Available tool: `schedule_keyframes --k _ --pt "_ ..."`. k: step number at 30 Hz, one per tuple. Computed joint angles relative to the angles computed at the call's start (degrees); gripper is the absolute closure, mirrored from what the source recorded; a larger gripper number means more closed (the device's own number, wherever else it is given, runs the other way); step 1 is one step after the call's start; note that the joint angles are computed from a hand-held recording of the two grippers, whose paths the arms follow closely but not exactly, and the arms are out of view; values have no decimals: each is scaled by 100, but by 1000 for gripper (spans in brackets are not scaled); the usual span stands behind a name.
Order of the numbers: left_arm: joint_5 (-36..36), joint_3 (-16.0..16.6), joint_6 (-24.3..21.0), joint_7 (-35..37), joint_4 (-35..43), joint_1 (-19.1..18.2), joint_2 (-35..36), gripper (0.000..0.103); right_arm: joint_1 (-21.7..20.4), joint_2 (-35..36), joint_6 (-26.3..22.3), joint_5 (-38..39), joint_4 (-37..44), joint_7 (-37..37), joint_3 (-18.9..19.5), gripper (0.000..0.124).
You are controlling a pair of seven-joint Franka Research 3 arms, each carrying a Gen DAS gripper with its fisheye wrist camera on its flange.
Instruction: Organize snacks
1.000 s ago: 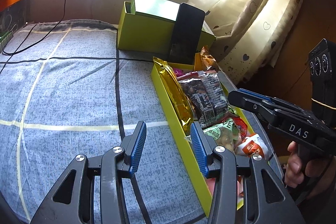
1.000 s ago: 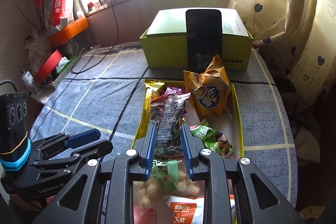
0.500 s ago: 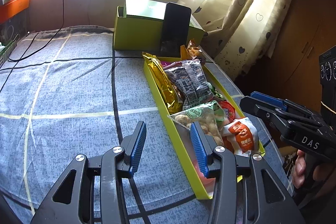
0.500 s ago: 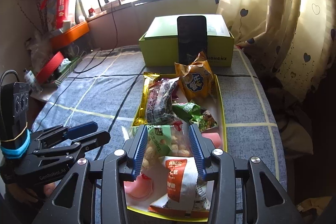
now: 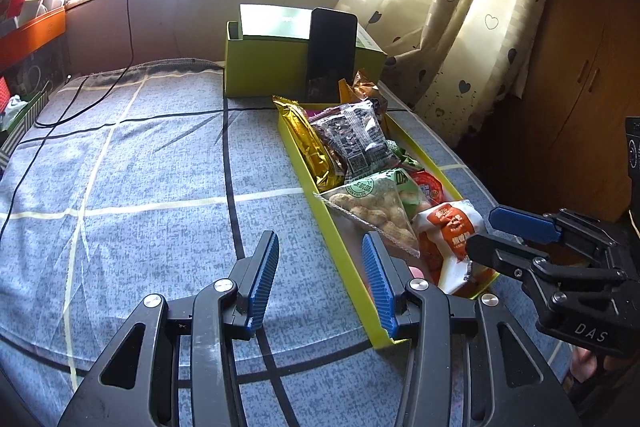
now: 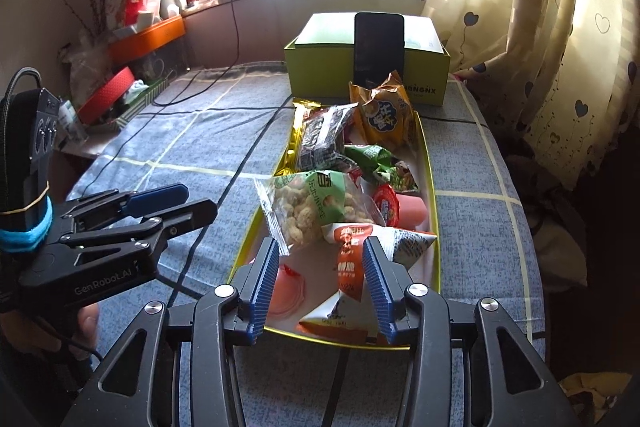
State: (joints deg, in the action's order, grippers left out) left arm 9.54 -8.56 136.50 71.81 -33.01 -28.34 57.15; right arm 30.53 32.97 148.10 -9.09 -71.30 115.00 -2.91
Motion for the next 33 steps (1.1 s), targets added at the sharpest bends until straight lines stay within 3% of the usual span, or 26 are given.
schedule_keyframes --k 16,27,33 --pt "167 -99 126 20 -873 34 -496 58 49 -260 -251 -285 -393 284 -12 82" --pt "48 -221 139 109 -1013 99 -570 58 26 -220 -317 -263 -343 268 28 82" --pt "169 -104 -2 56 -825 9 -483 58 23 -170 -382 -228 -268 231 37 82"
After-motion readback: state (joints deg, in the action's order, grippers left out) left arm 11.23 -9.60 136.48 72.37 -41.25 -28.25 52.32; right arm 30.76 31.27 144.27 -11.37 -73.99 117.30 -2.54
